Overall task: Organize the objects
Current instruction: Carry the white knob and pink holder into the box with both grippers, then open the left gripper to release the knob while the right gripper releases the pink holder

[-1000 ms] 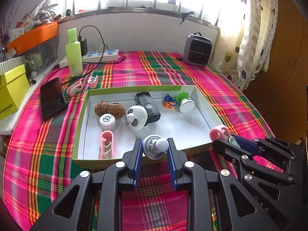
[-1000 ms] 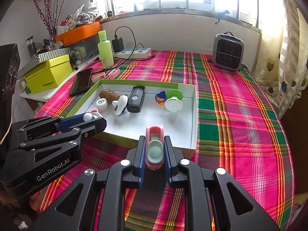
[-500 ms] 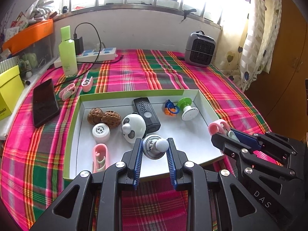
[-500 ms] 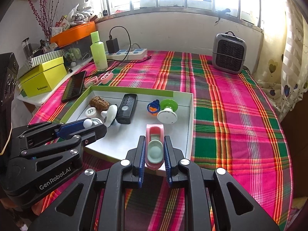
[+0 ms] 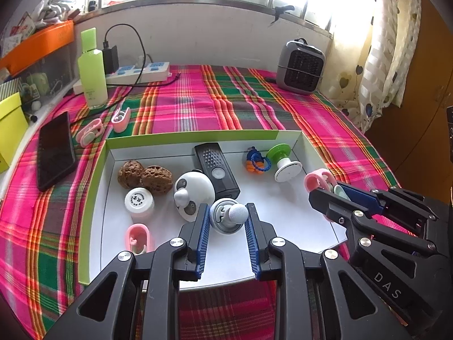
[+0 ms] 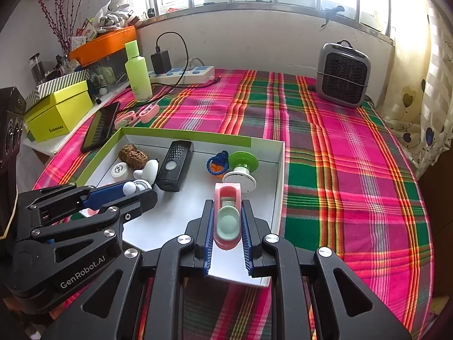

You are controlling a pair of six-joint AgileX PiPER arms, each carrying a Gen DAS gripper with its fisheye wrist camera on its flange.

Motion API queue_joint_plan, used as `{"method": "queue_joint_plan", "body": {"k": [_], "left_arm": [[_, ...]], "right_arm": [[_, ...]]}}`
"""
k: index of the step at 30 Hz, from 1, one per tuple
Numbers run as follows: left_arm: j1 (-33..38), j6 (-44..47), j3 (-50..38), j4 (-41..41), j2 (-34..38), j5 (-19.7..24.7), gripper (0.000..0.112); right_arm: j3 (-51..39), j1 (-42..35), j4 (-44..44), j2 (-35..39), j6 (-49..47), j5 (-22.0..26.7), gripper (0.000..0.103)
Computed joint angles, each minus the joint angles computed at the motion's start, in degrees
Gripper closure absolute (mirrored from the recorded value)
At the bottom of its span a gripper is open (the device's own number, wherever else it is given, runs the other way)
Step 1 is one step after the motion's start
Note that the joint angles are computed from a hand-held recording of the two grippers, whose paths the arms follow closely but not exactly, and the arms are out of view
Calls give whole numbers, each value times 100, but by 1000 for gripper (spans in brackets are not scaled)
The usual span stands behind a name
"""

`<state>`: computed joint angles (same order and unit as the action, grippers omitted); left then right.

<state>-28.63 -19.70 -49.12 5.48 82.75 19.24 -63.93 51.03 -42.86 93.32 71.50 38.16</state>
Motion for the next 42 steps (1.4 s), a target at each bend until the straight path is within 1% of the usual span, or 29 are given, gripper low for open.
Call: {"method": "queue_joint_plan", "body": {"k": [6, 8, 20, 30, 42], "left_arm": [[15, 73, -96, -84, 213, -4, 89], [-12, -39, -113, 37, 263, -10, 89], [26, 130, -213, -109, 529, 18, 89], [21, 67, -265, -41, 595, 41, 89], [17, 39, -298, -26, 615, 64, 89]], "right_arm": [[-101, -270, 480, 140, -604, -180, 85], [-126, -335, 620, 195, -781, -258, 85], [-269, -518, 979, 403, -1245, -342, 85], [-338, -602, 1225, 523, -1552, -417, 85], [-387, -610, 1262, 595, -1583, -442, 84]]}}
